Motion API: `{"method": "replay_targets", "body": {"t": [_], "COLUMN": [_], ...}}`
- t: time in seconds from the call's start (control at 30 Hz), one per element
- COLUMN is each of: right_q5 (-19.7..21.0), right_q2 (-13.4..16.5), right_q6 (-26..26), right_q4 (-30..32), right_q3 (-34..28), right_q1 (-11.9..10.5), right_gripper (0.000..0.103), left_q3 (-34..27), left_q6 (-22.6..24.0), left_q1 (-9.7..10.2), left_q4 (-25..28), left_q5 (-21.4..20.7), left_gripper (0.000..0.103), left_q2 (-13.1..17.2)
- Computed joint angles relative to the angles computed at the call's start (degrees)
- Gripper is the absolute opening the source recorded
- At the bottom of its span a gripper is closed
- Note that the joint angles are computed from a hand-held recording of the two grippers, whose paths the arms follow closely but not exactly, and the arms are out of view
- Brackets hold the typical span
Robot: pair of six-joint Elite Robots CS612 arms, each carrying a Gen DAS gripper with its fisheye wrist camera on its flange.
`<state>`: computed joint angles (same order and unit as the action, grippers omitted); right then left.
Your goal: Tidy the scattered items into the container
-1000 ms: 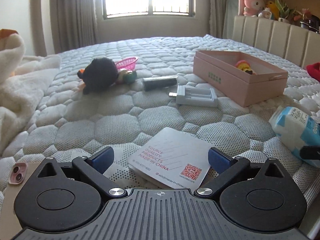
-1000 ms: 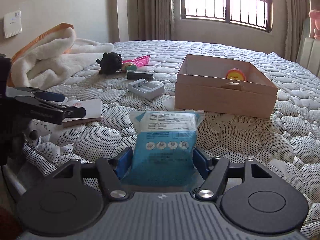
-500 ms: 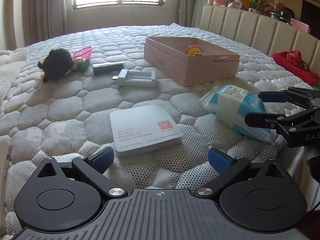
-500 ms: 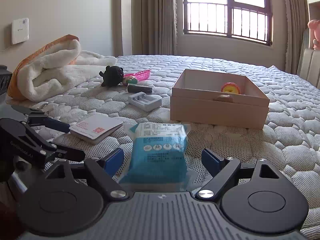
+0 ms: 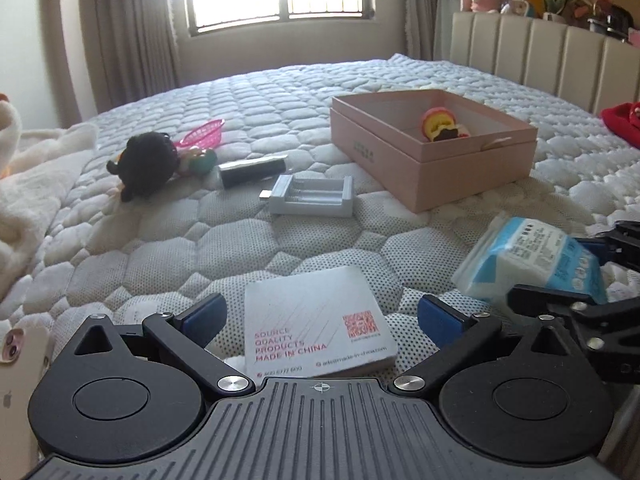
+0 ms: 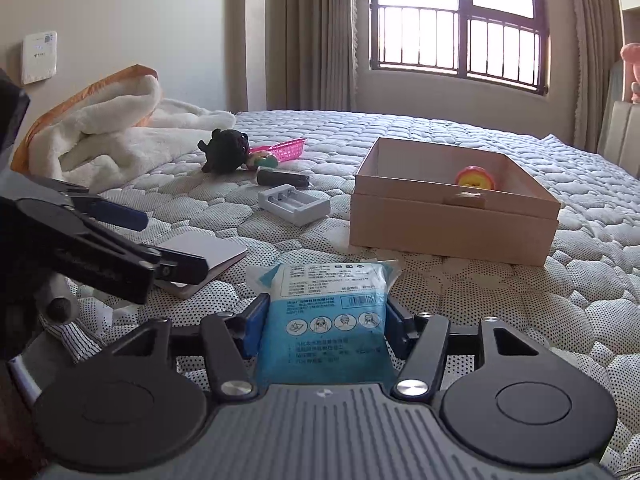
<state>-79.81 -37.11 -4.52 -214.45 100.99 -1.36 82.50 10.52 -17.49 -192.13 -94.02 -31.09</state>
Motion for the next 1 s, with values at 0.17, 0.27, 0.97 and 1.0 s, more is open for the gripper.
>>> {"method": "replay_targets", "body": {"t": [0.17, 0.27, 0.97, 1.0], "right_q5": [0.8, 0.9, -4.4, -4.9], "right_q2": [-0.3, -0.2, -5.4, -5.7], "right_q6": [-0.2, -0.3, -3.3, -3.5], "right_q4": [-0.2, -0.7, -6.9, -7.5], "right_q3": [0.5, 0.7, 8.0, 8.4], "right_q1": [-0.4, -0.5, -0.2, -0.2], "right_gripper": [0.058, 0.058, 0.057, 0.057], "left_q3": [-3.1, -2.9, 10.2, 10.4], "left_q6": [-0.7, -1.3, 2.1, 2.2], "left_q1": [-0.85, -0.53, -1.24, -1.33], "left_q4": [4.4, 4.2, -13.6, -14.0], "left_q5": [4.5, 3.5, -3.9, -4.1], "left_gripper": [0.103, 0.102, 0.086, 0.086], "left_q2": [1.5, 1.6, -4.2, -4.4]}}
